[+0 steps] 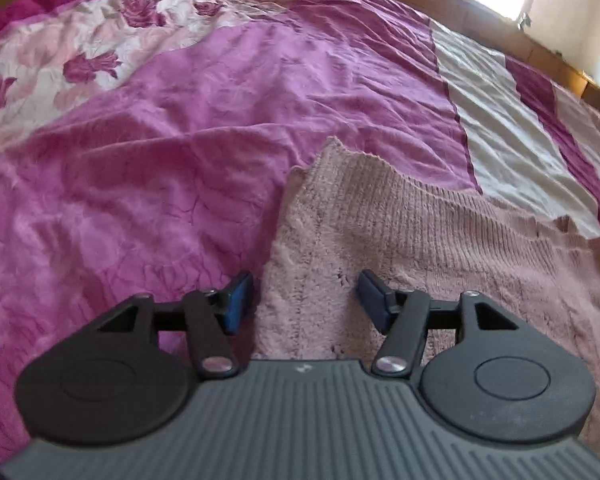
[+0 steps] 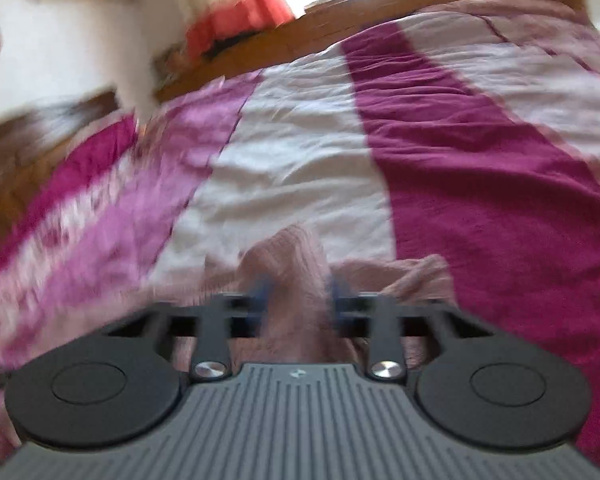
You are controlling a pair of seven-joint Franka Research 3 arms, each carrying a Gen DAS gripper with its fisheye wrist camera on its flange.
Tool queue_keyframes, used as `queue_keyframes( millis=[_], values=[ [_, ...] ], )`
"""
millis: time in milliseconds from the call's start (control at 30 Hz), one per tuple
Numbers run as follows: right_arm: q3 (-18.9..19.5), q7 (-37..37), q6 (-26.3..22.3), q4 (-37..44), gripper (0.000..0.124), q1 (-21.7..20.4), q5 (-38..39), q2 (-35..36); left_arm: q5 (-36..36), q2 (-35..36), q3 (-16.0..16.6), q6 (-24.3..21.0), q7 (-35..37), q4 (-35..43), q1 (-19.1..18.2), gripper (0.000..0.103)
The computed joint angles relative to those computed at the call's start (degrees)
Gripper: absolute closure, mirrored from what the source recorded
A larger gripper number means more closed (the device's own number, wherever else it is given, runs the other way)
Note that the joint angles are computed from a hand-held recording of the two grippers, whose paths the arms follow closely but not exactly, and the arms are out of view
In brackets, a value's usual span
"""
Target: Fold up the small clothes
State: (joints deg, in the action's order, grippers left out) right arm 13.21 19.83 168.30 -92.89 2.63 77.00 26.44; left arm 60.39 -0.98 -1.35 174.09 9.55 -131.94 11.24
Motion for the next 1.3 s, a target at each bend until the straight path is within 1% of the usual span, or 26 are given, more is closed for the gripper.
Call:
queue_keyframes(
  millis=[67,100,167,200,300,333,400,467,533,600,633,700,767,800,833,867,900,933,1000,1067,1133,1167,1200,1233,1267,1300],
  values=[
    [2.43,-9.26,1.26,-1.48,0.113,-0.86,6.00,-1.55,5.71,-0.13,-0.27,-0.96,-4.26,0.49,0.00,0.042],
    [2.77,-14.21,1.38,-2.33,0.113,-0.77,8.95,-2.48,7.42,-0.22,-0.40,-1.57,-5.48,0.68,-0.11,0.042],
    [2.12,-19.59,0.77,-4.53,0.113,0.32,10.41,-4.47,9.00,-0.25,-0.48,-2.26,-6.66,0.92,-0.30,0.042],
    [1.20,-19.42,-0.28,-5.86,0.113,1.24,8.08,-5.31,9.25,-0.24,-0.42,-2.22,-7.07,0.92,-0.33,0.042],
    [-2.80,-10.19,-5.99,-8.95,0.111,4.16,-5.02,-7.06,9.35,-0.19,-0.20,-1.63,-7.68,0.81,-0.26,0.042],
    [-3.25,-8.86,-7.37,-9.67,0.108,4.39,-7.22,-7.59,9.34,-0.16,-0.17,-1.57,-7.47,0.83,-0.27,0.042],
    [-3.20,-9.33,-9.69,-10.90,0.095,3.90,-7.68,-9.00,8.95,-0.12,-0.12,-1.51,-6.85,0.82,-0.30,0.041],
    [-3.10,-10.91,-11.96,-11.16,0.078,3.31,-5.69,-9.92,8.01,-0.11,-0.07,-1.38,-5.85,0.76,-0.31,0.041],
    [-3.12,-13.92,-11.85,-11.39,0.071,3.07,-1.58,-10.99,7.14,-0.04,-0.03,-1.25,-5.14,0.75,-0.30,0.041],
    [-3.46,-16.68,-10.30,-10.08,0.069,3.54,2.16,-10.68,7.43,0.01,-0.05,-1.31,-5.45,0.84,-0.31,0.041],
    [-3.92,-16.26,-9.44,-8.72,0.067,4.09,1.90,-9.74,7.74,0.02,-0.06,-1.41,-5.70,0.90,-0.31,0.041],
    [-4.98,-11.86,-7.56,-5.91,0.067,5.48,-2.73,-7.43,8.28,0.11,-0.08,-1.66,-6.13,1.08,-0.34,0.041],
    [-6.23,-4.35,-8.00,-3.73,0.067,6.42,-10.70,-5.26,8.78,0.12,-0.06,-1.76,-6.53,1.13,-0.39,0.041],
    [-6.75,-0.85,-9.06,-2.75,0.068,6.67,-14.45,-4.28,8.77,0.12,-0.04,-1.69,-6.51,1.11,-0.40,0.041],
    [-6.82,1.23,-10.74,-1.92,0.075,6.40,-16.95,-3.50,8.69,0.12,-0.03,-1.67,-6.45,1.09,-0.42,0.041],
    [-6.20,1.41,-11.96,-1.56,0.099,5.63,-17.78,-3.14,8.58,0.11,0.00,-1.55,-6.29,1.05,-0.42,0.041],
    [-5.16,0.60,-12.38,-1.69,0.110,4.59,-17.44,-3.27,8.34,0.09,0.02,-1.44,-5.94,1.00,-0.41,0.041],
    [-3.72,-1.46,-11.25,-2.19,0.118,3.54,-15.59,-3.51,8.11,0.12,0.03,-1.39,-5.54,1.03,-0.41,0.041],
    [-0.14,-10.07,-6.29,-2.78,0.118,0.96,-6.13,-4.10,8.03,0.15,0.04,-1.33,-5.19,1.04,-0.42,0.041],
    [-0.13,-11.31,-2.13,-1.36,0.118,1.11,-1.96,-3.30,7.98,0.25,0.03,-1.41,-5.07,1.13,-0.44,0.041],
    [-2.29,-6.19,2.57,0.68,0.118,3.11,-5.49,-1.27,7.79,0.23,0.00,-1.63,-4.89,1.16,-0.52,0.041],
    [-4.38,-0.43,4.47,1.37,0.118,4.75,-10.13,-0.09,7.85,0.20,0.02,-1.60,-4.95,1.12,-0.51,0.041],
    [-7.34,5.94,5.02,1.61,0.118,6.84,-15.27,0.78,7.85,0.20,0.02,-1.60,-4.95,1.12,-0.52,0.041],
    [-12.30,14.64,5.06,1.68,0.117,10.35,-21.93,1.73,7.60,0.22,0.00,-1.68,-4.65,1.17,-0.55,0.041],
    [-15.83,20.41,5.34,1.61,0.117,12.87,-26.24,2.47,7.64,0.21,0.03,-1.58,-4.61,1.12,-0.53,0.041],
    [-18.10,24.14,5.27,1.56,0.117,14.38,-29.16,3.01,7.20,0.20,0.03,-1.64,-4.14,1.09,-0.55,0.041]
  ],
)
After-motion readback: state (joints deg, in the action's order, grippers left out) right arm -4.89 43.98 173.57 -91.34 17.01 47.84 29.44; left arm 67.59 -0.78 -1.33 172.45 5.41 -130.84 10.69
